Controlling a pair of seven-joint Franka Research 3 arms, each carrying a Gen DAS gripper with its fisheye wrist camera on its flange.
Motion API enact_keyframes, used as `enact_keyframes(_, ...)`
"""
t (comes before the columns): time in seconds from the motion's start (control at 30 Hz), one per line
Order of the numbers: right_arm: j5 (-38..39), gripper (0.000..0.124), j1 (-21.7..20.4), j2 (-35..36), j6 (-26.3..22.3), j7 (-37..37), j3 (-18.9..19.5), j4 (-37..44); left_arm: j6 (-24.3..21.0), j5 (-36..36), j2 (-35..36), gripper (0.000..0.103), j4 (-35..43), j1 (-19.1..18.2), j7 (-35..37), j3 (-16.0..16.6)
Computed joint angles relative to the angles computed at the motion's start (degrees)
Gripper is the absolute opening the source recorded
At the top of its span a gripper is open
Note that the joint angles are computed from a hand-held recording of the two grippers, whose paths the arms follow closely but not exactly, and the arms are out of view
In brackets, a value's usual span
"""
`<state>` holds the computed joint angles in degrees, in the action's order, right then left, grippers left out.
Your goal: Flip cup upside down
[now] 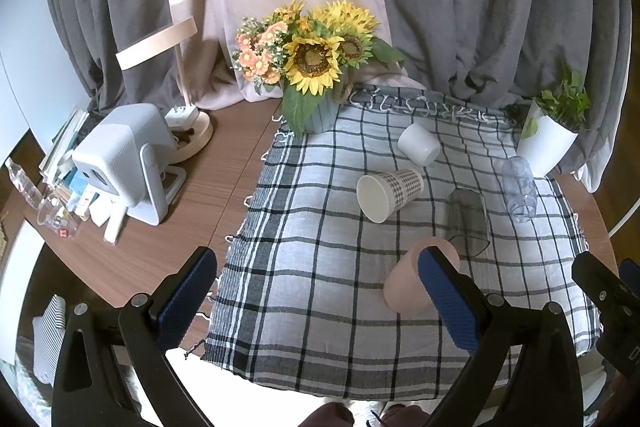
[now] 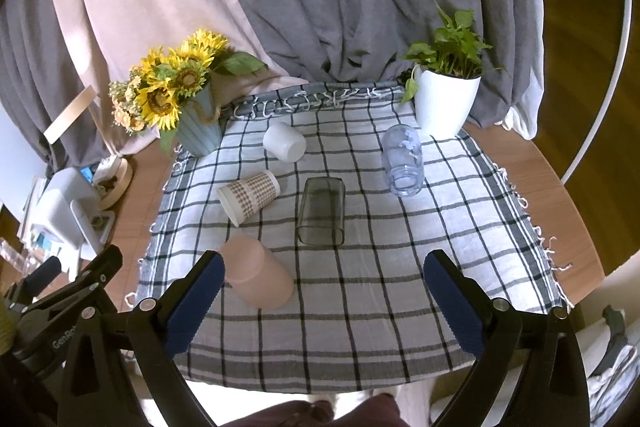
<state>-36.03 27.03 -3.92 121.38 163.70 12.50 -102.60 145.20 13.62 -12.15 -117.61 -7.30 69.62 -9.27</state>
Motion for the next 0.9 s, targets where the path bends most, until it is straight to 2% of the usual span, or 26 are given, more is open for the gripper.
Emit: enact_keyframes(0.9, 0.2, 0.1, 0.2, 0.0, -0.2, 0.0, 0.0, 0.1, -0.5, -0.4, -0.4, 0.103, -0.3, 0.0, 0.7, 0.1)
